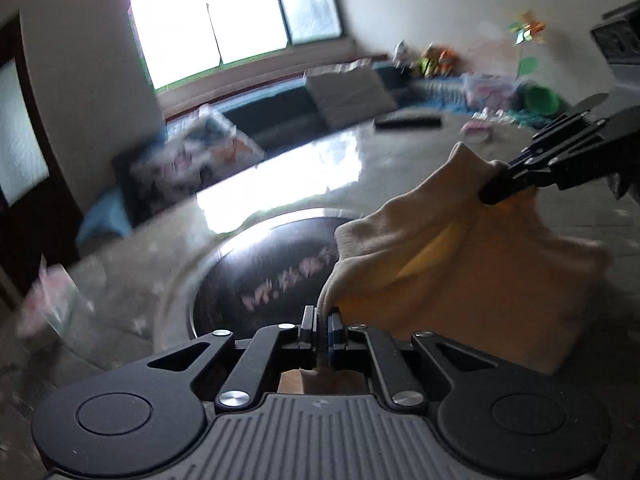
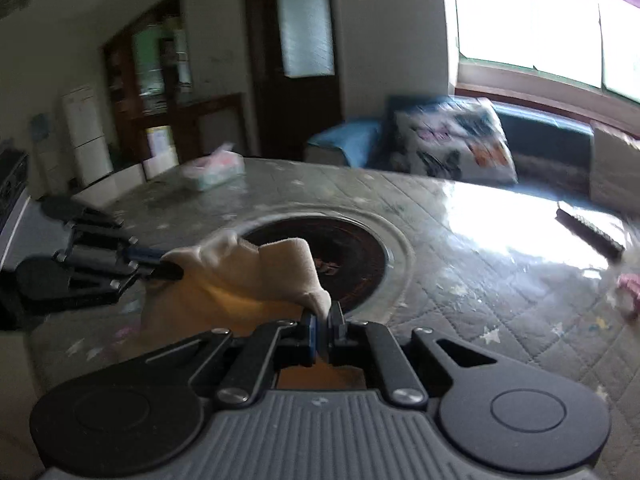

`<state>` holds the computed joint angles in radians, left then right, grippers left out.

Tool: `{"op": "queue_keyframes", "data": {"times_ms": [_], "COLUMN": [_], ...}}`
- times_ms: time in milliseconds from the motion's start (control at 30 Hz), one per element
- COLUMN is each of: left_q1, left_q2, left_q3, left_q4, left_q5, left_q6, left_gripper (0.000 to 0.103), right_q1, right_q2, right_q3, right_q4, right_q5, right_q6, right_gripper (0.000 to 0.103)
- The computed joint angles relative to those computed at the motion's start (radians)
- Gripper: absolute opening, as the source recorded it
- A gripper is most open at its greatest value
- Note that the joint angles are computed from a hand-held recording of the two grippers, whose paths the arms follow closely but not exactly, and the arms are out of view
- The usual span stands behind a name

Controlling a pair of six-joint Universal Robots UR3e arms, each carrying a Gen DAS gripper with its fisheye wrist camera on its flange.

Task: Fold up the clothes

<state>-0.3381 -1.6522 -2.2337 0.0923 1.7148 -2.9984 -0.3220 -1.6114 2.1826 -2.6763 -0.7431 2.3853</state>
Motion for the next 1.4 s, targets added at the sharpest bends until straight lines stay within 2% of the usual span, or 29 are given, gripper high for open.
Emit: {"op": "queue_keyframes", "data": {"times_ms": [67, 133, 200, 300, 367, 400, 500, 567, 633, 700, 867, 967, 1067, 1200, 1400], "left_q1": [0.017, 0.014, 0.025, 0.027, 0.029, 0.031, 0.026, 0.022, 0.0, -0.02, -0.046, -0.06, -0.051, -0.046, -0.063], "left_q2": [-0.056, -0.096, -0.112, -0.114, -0.121, -0.125, -0.122, -0.111, -0.104, -0.1, -0.135, -0.206, -0.269, -0.28, -0.289], "left_q3": [0.029, 0.044, 0.043, 0.046, 0.07, 0.077, 0.095, 0.098, 0.115, 0.142, 0.219, 0.298, 0.37, 0.389, 0.392], "left_q4": [-0.01, -0.008, -0.002, -0.003, -0.025, -0.028, -0.039, -0.029, -0.035, -0.06, -0.127, -0.175, -0.234, -0.243, -0.241], "left_q5": [-0.001, 0.015, 0.016, 0.04, 0.051, 0.059, 0.077, 0.068, 0.069, 0.061, -0.017, -0.021, -0.027, -0.028, 0.002], "left_q6": [-0.024, -0.041, -0.05, -0.051, -0.062, -0.065, -0.092, -0.098, -0.097, -0.098, -0.091, -0.099, -0.129, -0.141, -0.135], "left_gripper": [0.007, 0.01, 0.017, 0.022, 0.024, 0.026, 0.026, 0.026, 0.026, 0.024, 0.02, 0.019, 0.019, 0.019, 0.02], "right_q1": [0.07, 0.112, 0.137, 0.134, 0.094, 0.079, 0.037, 0.022, 0.035, 0.065, 0.189, 0.241, 0.257, 0.229, 0.104], "right_q2": [0.149, 0.25, 0.325, 0.368, 0.343, 0.327, 0.264, 0.223, 0.202, 0.205, 0.315, 0.379, 0.413, 0.399, 0.236], "right_q3": [-0.055, -0.123, -0.149, -0.163, -0.125, -0.106, -0.046, -0.03, -0.037, -0.053, -0.162, -0.211, -0.239, -0.226, -0.056], "right_q4": [-0.156, -0.177, -0.239, -0.257, -0.285, -0.308, -0.352, -0.303, -0.24, -0.195, -0.203, -0.244, -0.239, -0.239, -0.243], "right_q5": [-0.077, -0.118, -0.153, -0.17, -0.139, -0.131, -0.121, -0.091, -0.08, -0.08, -0.172, -0.244, -0.264, -0.23, -0.162], "right_q6": [0.099, 0.15, 0.193, 0.218, 0.22, 0.226, 0.232, 0.188, 0.143, 0.11, 0.151, 0.176, 0.192, 0.194, 0.148], "right_gripper": [0.006, 0.009, 0.014, 0.02, 0.031, 0.032, 0.031, 0.03, 0.023, 0.021, 0.018, 0.018, 0.018, 0.018, 0.019]}}
